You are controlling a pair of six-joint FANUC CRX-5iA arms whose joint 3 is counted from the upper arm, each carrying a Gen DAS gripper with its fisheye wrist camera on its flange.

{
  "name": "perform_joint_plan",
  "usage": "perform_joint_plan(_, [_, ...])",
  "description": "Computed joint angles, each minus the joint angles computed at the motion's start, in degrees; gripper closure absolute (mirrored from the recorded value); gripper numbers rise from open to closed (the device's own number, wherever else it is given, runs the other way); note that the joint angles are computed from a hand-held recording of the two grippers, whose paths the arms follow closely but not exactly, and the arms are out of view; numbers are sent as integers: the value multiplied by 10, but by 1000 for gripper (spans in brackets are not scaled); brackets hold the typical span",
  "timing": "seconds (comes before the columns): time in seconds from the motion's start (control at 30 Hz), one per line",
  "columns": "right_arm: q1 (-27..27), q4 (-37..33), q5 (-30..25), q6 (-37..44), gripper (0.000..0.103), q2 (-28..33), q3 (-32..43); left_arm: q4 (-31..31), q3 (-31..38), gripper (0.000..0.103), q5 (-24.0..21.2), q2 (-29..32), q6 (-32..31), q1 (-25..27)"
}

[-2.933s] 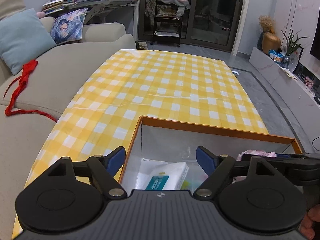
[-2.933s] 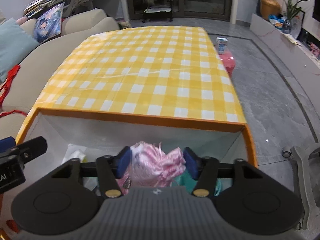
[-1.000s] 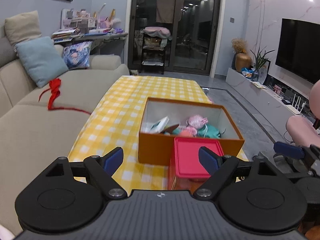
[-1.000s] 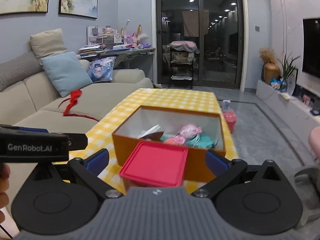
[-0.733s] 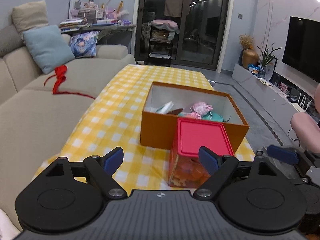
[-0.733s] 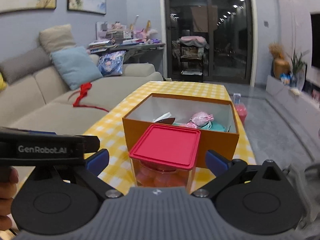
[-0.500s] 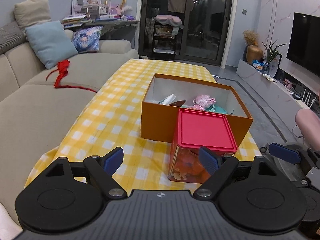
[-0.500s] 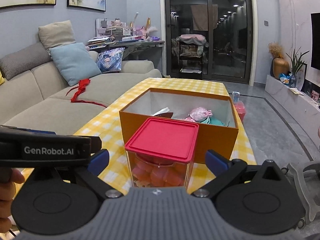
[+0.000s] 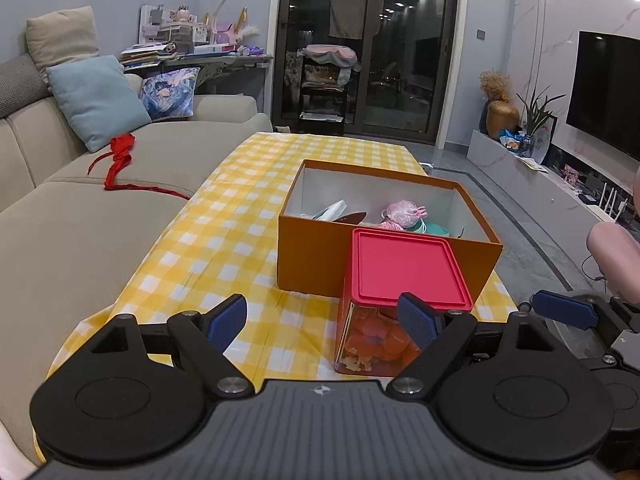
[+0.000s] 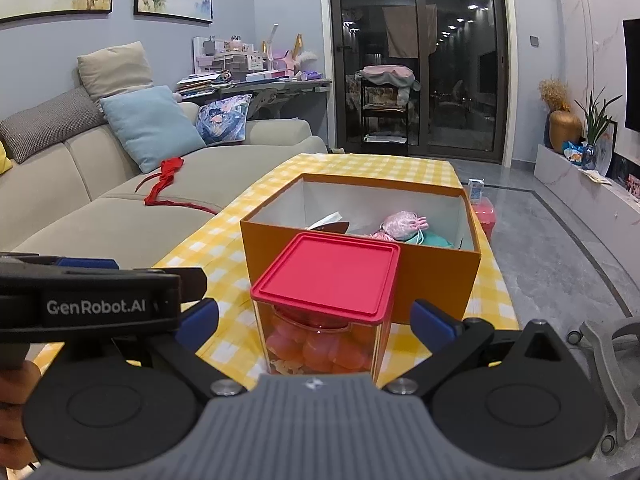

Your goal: Organize soft objects

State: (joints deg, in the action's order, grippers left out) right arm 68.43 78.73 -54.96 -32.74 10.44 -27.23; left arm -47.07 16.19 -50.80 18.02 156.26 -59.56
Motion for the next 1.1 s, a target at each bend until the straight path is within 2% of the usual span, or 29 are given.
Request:
perform_joint_plan(0.13, [-2,1,8,-9,3,-3,-3,22,-1,3,6,-1,-14,9])
perform_joint_plan(1.1, [-5,-18,36,-9,3,-19,-11,56,6,3,2,4,-40,19])
